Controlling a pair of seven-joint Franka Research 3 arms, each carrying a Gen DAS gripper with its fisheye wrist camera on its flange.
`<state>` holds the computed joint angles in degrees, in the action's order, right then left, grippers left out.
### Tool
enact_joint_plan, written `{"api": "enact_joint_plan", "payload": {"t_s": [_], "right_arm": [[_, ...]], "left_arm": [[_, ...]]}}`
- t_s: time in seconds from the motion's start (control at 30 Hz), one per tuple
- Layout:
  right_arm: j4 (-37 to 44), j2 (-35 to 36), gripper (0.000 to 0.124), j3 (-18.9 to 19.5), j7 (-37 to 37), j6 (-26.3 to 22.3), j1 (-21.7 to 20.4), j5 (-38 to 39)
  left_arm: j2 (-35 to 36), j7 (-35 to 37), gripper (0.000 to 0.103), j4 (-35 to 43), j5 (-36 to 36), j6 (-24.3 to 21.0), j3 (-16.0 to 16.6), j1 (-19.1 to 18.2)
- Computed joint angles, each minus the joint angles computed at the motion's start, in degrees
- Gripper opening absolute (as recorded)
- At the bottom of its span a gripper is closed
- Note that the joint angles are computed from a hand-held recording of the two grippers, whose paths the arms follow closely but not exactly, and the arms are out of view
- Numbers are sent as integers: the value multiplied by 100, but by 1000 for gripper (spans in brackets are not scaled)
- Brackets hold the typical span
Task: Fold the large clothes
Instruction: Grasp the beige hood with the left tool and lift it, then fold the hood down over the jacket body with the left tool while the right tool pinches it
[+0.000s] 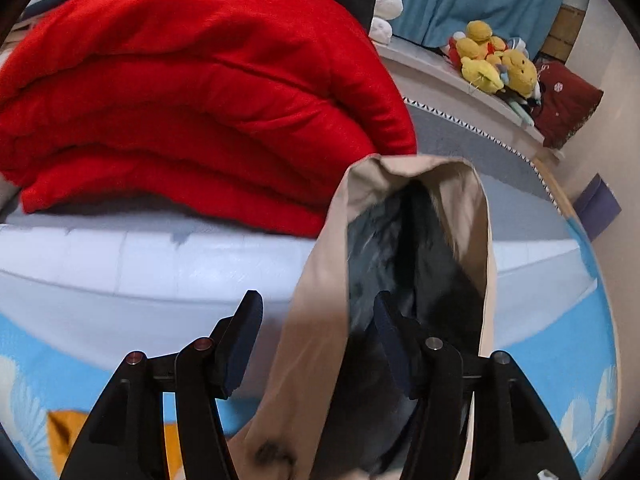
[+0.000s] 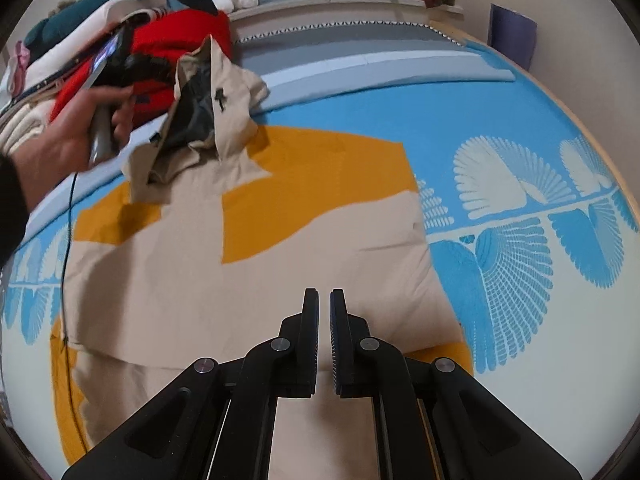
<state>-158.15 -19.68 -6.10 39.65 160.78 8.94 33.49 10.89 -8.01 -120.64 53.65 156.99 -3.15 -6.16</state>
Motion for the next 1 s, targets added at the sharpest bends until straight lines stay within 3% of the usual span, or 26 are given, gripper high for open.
{"api": "enact_joint_plan", "payload": {"t_s": [0.1,0.13,0.17,0.2,0.23,0.3,0.43,0.53,0.63,0.77,0.87,0.9,1.0], "right_arm": [[24,114,7,-3,-44,92,18,34],[34,139,7,-11,-70,133,35,65],[39,168,7,7,-57,174,32,65],[45,184,7,24,-25,185,21,56],[53,188,7,9,-38,177,36,83],[29,160,7,34,-30,218,27,65],[49,54,7,-16,-67,148,5,42],[140,-94,7,-105,34,23,-16,187],[198,-351,7,-180,104,-238,-40,319],[208,-930,7,-382,-131,-493,18,578],[296,-1170,8,-566,-229,-701,49,852],[349,-1220,11,-637,-221,-830,50,971],[450,-1292,26,-699,-171,-1212,-25,1184]], "left_arm": [[253,331,52,253,-280,11,0,72],[330,472,46,322,-365,10,5,81],[406,678,39,392,-467,-21,1,91],[465,933,17,438,-607,-43,-16,113],[499,1174,9,467,-752,-45,-30,136],[448,1530,3,488,-799,-283,-13,55],[-384,1388,1,-87,100,-272,-43,-231],[-1171,1381,1,-662,605,-406,-452,-369],[-2032,1487,1,-1277,667,-722,-1057,-628],[-2867,1489,1,-1817,233,-1357,-1904,-1192],[-3168,1030,1,-2071,-471,-2307,-2524,-1738],[-3176,852,1,-2152,-848,-2601,-2656,-1964],[-3136,550,1,-2342,-1939,-2842,-2581,-2477]]}}
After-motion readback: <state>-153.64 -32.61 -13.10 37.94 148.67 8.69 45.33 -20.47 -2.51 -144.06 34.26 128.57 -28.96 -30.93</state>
